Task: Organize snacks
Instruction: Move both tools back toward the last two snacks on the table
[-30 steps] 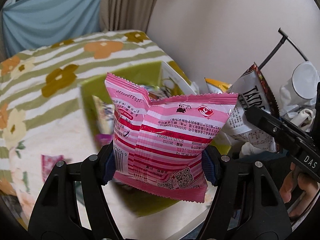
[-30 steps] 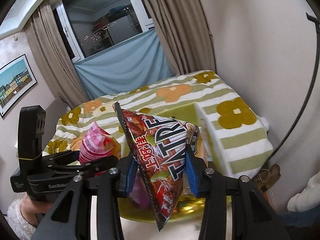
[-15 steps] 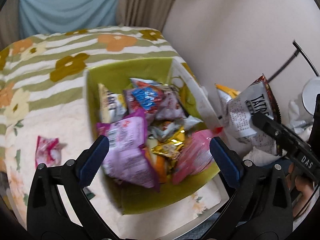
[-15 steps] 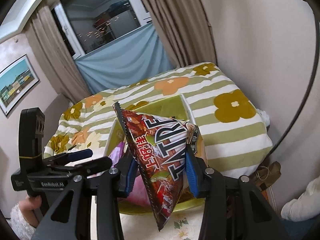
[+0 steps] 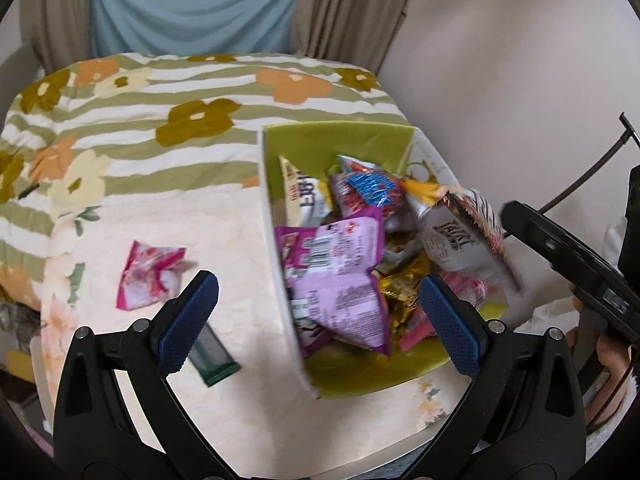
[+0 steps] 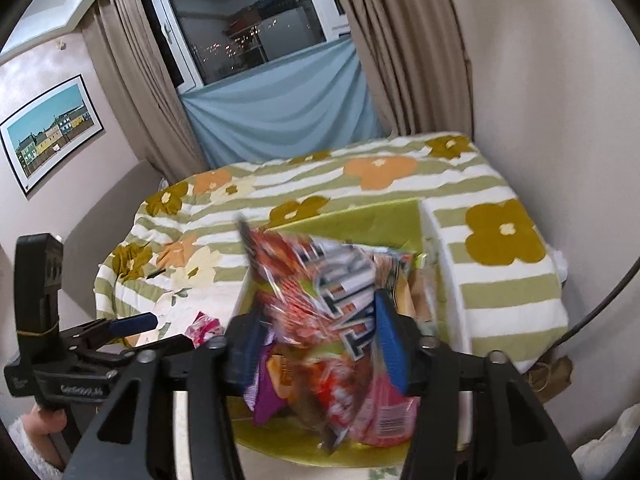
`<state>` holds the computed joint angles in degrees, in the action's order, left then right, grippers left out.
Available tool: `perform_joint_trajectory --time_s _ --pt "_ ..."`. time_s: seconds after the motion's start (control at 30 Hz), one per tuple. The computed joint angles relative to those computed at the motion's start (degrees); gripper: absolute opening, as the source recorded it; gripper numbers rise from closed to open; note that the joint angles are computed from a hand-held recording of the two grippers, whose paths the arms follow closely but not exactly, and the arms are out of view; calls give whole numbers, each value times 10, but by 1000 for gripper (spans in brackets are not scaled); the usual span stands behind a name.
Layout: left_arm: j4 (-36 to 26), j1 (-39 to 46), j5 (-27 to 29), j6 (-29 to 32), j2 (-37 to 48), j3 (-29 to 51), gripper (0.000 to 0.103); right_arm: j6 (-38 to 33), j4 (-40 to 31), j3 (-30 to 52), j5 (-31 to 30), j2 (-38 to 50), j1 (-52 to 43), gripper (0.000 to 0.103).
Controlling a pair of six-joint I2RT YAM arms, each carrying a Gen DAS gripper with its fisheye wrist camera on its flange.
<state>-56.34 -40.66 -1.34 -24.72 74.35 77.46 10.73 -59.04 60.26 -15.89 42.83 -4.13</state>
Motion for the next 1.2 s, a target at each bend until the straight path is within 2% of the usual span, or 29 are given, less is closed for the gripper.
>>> perform_joint_trajectory --time_s 0.03,0.07,0.23,0.33,0.43,0.5,0.53,0.7,0.8,0.93,1.07,1.2 --pt "-2 3 0 0 -5 -5 100 9 4 -4 10 -4 13 86" --pt "-3 8 1 0 -11 -13 100 12 8 -8 17 -10 21 95" --pt "-8 31 20 -2 -38 -46 100 23 12 -21 56 -32 57 96" --pt "-10 42 28 3 -54 -60 100 38 7 -23 82 -40 77 102" --pt "-16 61 40 17 -75 -70 100 51 3 -18 107 -51 99 102" --pt "-22 80 51 35 -88 -72 100 67 -4 -11 146 -56 137 102" --pt "-27 95 59 48 -94 -71 100 88 -8 -5 185 -58 177 102" --pt "-58 200 121 144 -106 -52 100 195 -44 44 370 -37 372 102" --pt "-79 277 169 215 -101 -37 100 296 -80 81 460 -1 498 102" --pt "-108 375 228 311 -81 -23 100 417 -106 103 545 57 620 102" --pt "-141 470 280 420 -38 -3 100 520 -122 123 591 129 697 102" --pt "-163 538 314 509 13 17 100 580 -134 162 620 215 739 102"
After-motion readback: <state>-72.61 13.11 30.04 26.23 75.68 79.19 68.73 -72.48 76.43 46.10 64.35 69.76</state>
